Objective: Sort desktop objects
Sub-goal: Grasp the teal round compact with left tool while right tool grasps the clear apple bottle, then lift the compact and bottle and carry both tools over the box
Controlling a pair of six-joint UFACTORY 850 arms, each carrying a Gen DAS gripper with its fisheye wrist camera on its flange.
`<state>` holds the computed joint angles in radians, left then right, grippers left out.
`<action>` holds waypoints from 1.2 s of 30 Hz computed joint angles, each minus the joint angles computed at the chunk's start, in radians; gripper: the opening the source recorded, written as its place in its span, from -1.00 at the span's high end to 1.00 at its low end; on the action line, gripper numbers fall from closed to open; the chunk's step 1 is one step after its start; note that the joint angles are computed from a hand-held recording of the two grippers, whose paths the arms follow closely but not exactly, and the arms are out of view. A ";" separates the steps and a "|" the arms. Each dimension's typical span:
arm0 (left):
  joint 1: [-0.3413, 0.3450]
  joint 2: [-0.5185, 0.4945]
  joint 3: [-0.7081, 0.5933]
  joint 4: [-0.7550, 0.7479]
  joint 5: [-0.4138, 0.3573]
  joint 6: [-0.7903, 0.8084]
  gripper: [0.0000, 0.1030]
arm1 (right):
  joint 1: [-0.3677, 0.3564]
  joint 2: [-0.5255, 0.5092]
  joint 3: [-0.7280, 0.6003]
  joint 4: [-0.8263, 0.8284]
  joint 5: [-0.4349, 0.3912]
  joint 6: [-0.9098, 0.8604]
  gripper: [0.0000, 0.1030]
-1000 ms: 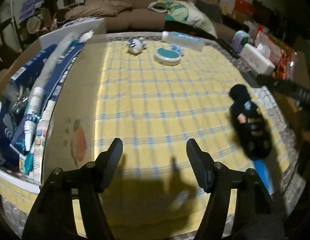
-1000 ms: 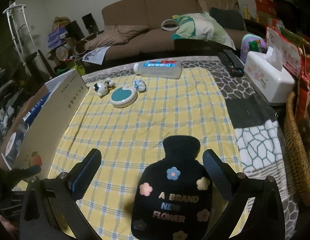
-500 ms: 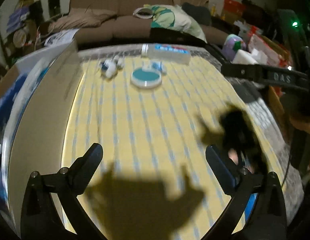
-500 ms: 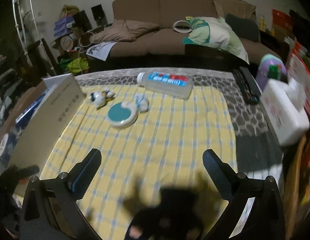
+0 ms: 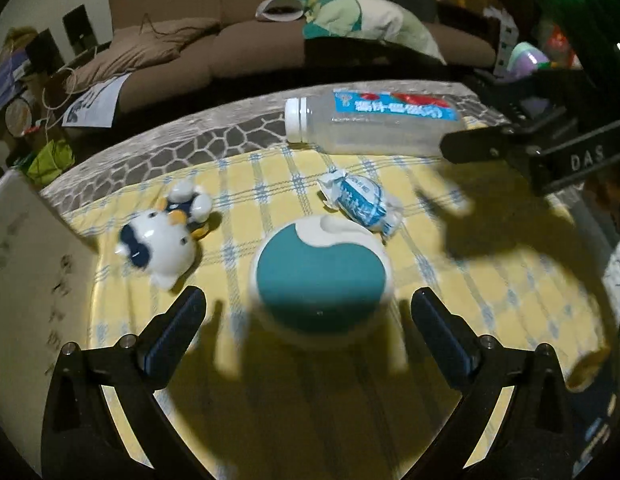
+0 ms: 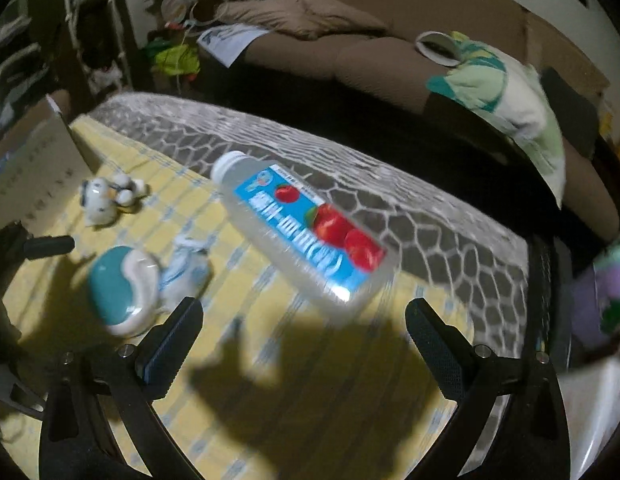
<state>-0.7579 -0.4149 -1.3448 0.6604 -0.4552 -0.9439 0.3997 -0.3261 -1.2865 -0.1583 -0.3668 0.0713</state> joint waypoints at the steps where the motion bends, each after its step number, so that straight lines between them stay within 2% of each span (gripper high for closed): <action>1: 0.005 -0.017 -0.011 -0.022 0.008 0.022 -1.00 | -0.002 -0.024 -0.025 -0.020 -0.005 -0.017 -1.00; 3: 0.014 -0.049 -0.035 -0.089 0.019 0.103 -1.00 | -0.005 -0.059 -0.059 -0.019 -0.011 -0.068 -1.00; 5: 0.022 -0.057 -0.042 -0.104 0.053 0.120 -1.00 | -0.011 -0.101 -0.105 0.029 -0.036 -0.151 -1.00; 7: 0.026 -0.074 -0.066 -0.130 0.045 0.151 -1.00 | -0.008 -0.142 -0.145 -0.021 -0.057 -0.148 -1.00; 9: 0.029 -0.081 -0.074 -0.152 0.056 0.185 -0.99 | -0.012 -0.181 -0.185 0.000 -0.082 -0.191 -1.00; 11: 0.028 -0.072 -0.055 -0.124 0.088 0.162 -0.76 | -0.021 -0.214 -0.219 0.055 -0.106 -0.246 -1.00; 12: 0.027 -0.062 -0.042 -0.089 0.098 0.125 -0.57 | -0.027 -0.225 -0.232 0.121 -0.122 -0.293 -1.00; 14: 0.028 -0.052 -0.029 -0.097 0.108 0.135 -0.56 | -0.045 -0.237 -0.245 0.231 -0.155 -0.358 -0.94; 15: 0.029 -0.049 -0.025 -0.103 0.111 0.143 -0.56 | -0.055 -0.240 -0.251 0.296 -0.180 -0.381 -0.78; 16: 0.031 -0.042 -0.018 -0.126 0.118 0.163 -0.56 | -0.060 -0.230 -0.238 0.319 -0.175 -0.384 -0.74; 18: 0.034 -0.019 0.009 -0.149 0.141 0.164 -0.56 | -0.057 -0.183 -0.179 0.296 -0.128 -0.344 -0.38; 19: 0.038 -0.004 0.025 -0.175 0.153 0.175 -0.56 | -0.059 -0.163 -0.155 0.333 -0.116 -0.361 -0.26; 20: 0.040 0.011 0.042 -0.215 0.155 0.205 -0.56 | -0.059 -0.141 -0.124 0.345 -0.101 -0.355 -0.23; 24: 0.034 0.077 0.111 -0.294 0.147 0.252 -0.56 | -0.031 -0.053 -0.015 0.277 -0.091 -0.235 -0.21; 28: 0.023 0.206 0.233 -0.395 0.165 0.301 -0.56 | 0.015 0.083 0.125 0.311 -0.064 -0.200 -0.21; 30: 0.012 0.287 0.291 -0.449 0.147 0.330 -0.56 | 0.044 0.162 0.189 0.297 -0.073 -0.122 -0.21; 33: 0.007 0.392 0.347 -0.568 0.112 0.423 -0.56 | 0.081 0.262 0.256 0.390 -0.087 -0.115 -0.20; 36: 0.012 0.546 0.407 -0.623 0.053 0.472 -0.56 | 0.136 0.342 0.304 0.416 -0.099 -0.037 -0.20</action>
<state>-0.7456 0.1314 -0.9377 0.0374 -0.4026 -0.4717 0.5359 0.0159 -0.9825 0.2581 -0.4655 0.0344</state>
